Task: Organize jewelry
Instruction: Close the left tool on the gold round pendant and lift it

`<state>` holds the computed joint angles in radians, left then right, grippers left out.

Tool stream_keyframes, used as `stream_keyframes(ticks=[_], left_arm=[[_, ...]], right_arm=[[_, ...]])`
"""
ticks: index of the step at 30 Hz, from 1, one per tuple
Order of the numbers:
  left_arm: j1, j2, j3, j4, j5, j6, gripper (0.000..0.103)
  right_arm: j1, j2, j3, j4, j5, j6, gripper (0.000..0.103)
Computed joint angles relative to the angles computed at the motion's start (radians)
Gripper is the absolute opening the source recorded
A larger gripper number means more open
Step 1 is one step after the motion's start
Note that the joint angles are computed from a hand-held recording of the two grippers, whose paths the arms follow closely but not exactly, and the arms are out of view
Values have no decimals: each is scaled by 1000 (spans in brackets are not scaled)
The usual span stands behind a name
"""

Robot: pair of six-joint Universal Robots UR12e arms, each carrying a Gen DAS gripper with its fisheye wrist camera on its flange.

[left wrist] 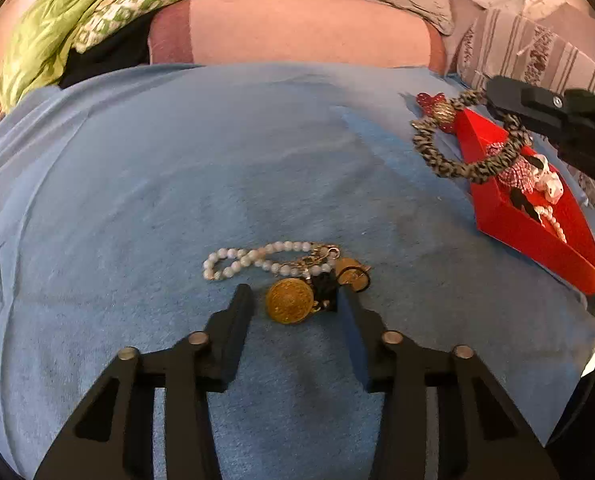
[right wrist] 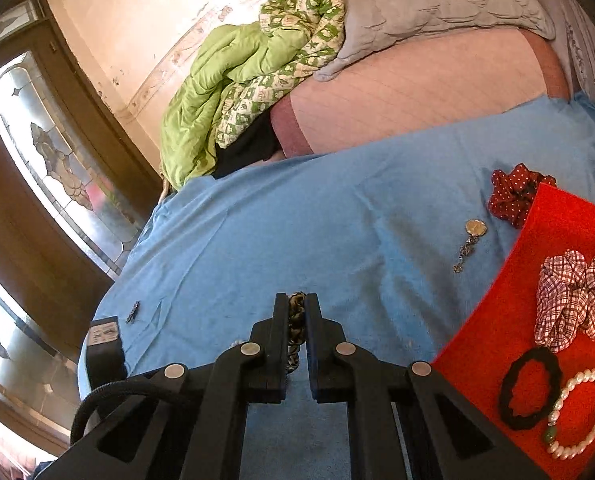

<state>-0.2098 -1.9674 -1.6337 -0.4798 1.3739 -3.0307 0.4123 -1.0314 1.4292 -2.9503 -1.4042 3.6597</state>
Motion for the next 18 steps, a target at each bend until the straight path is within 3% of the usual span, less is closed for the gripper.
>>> stream_keyframes(ticks=[1, 6, 11, 18], left_arm=[[1, 2, 1, -6, -12, 6, 26], [2, 20, -22, 16, -14, 16, 25], [30, 56, -63, 103, -78, 2, 25], [51, 70, -76, 193, -81, -53, 25]], right_arm=[[0, 0, 1, -1, 1, 1, 8], [-1, 0, 0, -9, 1, 8, 8], [1, -3, 4, -25, -4, 9, 8], [4, -6, 6, -35, -2, -9, 8]])
